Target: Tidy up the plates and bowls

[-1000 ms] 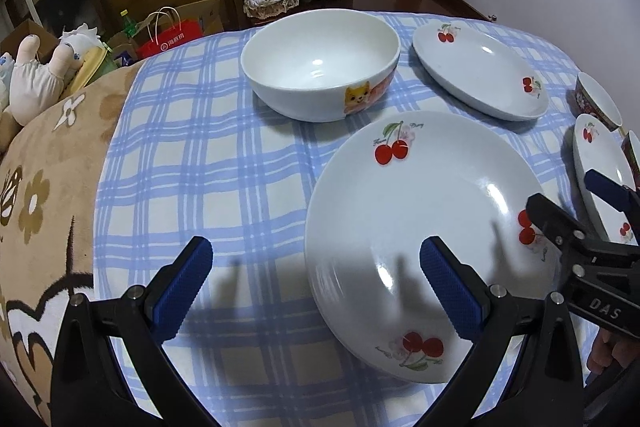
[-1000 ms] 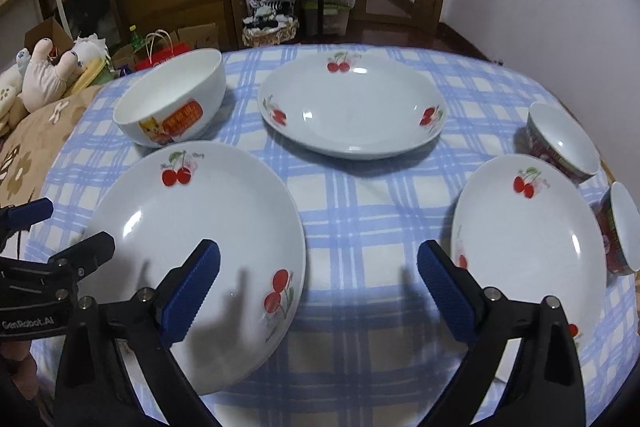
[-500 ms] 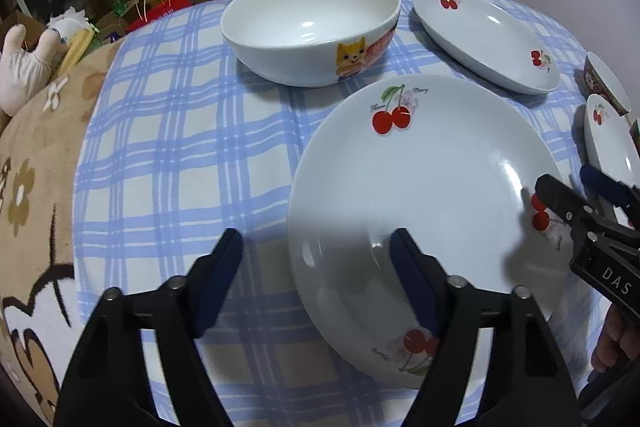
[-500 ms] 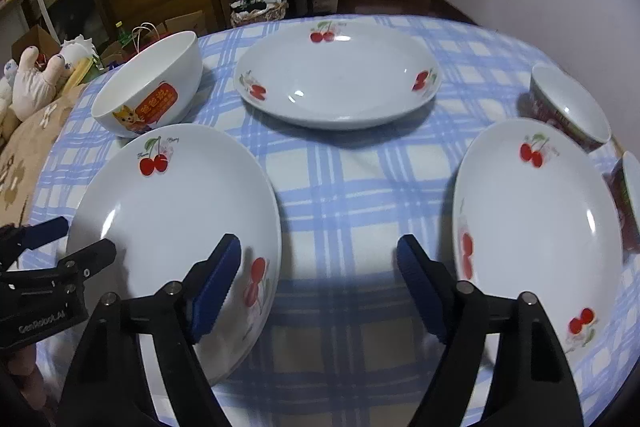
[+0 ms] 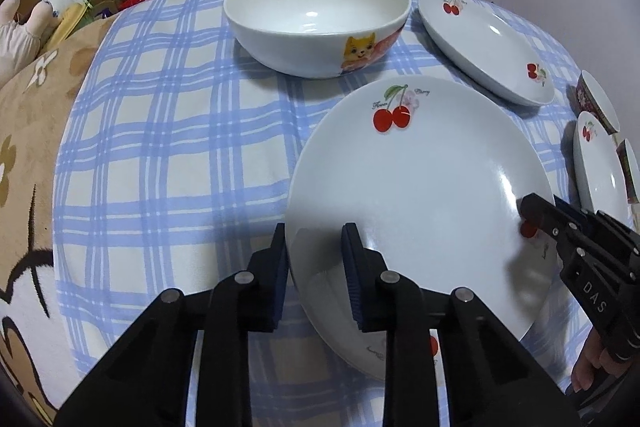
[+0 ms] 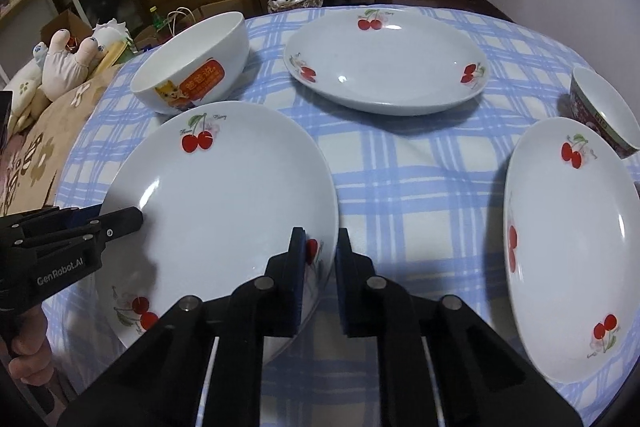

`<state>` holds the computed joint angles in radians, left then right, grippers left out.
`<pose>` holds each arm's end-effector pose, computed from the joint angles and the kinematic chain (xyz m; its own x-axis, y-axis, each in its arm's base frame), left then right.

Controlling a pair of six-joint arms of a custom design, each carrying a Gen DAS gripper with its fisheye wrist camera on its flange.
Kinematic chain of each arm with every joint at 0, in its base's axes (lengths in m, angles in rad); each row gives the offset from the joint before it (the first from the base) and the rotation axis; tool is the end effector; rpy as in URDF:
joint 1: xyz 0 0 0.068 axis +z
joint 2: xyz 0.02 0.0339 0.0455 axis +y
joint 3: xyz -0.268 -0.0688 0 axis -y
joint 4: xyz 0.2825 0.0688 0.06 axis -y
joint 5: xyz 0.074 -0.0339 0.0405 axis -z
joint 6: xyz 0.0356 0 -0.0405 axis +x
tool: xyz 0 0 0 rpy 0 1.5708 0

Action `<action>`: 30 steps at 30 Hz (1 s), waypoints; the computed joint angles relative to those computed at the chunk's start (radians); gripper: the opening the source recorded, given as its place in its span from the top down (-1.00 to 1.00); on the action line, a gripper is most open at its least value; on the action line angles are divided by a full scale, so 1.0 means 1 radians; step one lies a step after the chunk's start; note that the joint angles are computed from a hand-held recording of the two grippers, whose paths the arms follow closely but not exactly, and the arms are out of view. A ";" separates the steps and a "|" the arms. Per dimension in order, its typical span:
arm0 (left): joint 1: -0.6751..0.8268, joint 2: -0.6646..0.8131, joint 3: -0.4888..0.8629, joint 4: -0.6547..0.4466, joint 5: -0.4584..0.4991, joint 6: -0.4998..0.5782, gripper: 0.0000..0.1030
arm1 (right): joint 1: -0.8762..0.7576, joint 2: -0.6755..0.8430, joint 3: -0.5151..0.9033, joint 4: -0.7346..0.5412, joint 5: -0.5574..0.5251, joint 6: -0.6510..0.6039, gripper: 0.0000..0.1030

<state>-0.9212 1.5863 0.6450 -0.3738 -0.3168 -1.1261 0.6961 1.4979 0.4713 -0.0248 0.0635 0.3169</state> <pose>0.1699 -0.2053 0.0841 -0.8918 -0.2441 -0.3809 -0.2233 0.9698 -0.0987 0.1952 0.1601 0.0751 -0.8249 -0.2840 -0.4888 -0.3775 0.9203 0.1023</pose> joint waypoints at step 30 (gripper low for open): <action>0.055 -0.083 -0.099 0.128 0.125 -0.030 0.51 | -0.091 -0.019 -0.012 -0.021 -0.134 -0.021 0.77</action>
<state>-0.8667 1.5035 0.5462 -0.2456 -0.1920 -1.1564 0.6050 1.4792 0.4592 -0.0454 -0.0706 0.2956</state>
